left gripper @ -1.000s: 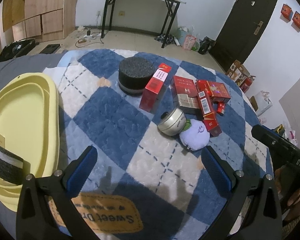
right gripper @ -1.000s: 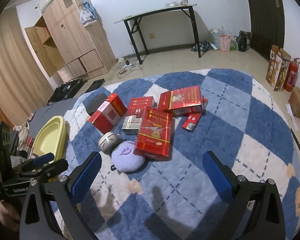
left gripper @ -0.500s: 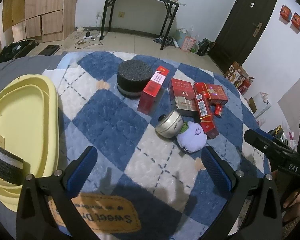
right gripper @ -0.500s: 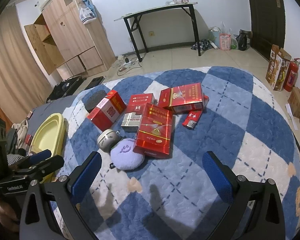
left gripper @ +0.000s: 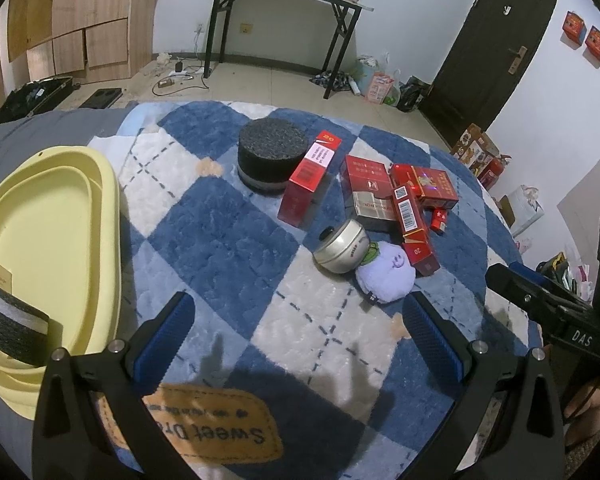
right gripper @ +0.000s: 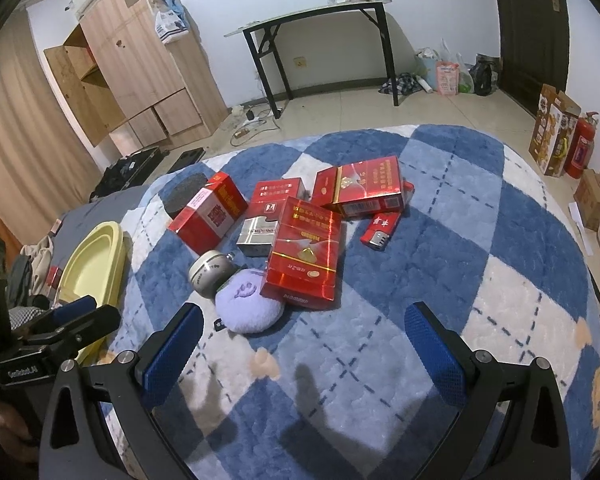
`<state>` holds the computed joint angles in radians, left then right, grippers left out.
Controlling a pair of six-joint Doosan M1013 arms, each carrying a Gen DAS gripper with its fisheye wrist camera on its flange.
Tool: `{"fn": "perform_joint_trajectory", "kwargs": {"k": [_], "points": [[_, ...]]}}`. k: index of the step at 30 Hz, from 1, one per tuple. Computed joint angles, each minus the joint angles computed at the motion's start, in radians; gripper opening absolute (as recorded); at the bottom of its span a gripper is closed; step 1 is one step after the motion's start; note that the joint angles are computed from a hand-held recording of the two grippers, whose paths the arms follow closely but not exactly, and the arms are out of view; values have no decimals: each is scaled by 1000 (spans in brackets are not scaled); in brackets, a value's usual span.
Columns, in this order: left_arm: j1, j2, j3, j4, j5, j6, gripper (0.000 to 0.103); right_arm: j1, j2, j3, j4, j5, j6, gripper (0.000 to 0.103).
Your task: Organize rigid objects
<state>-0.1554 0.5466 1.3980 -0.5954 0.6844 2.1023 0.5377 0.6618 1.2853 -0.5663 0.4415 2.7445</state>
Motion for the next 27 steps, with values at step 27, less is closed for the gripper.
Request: {"fn": "perform_joint_trajectory", "kwargs": {"k": [27], "points": [[-3,0,3,42,-15,-42,103,1,-3,7,0,-7,11,103]]}}
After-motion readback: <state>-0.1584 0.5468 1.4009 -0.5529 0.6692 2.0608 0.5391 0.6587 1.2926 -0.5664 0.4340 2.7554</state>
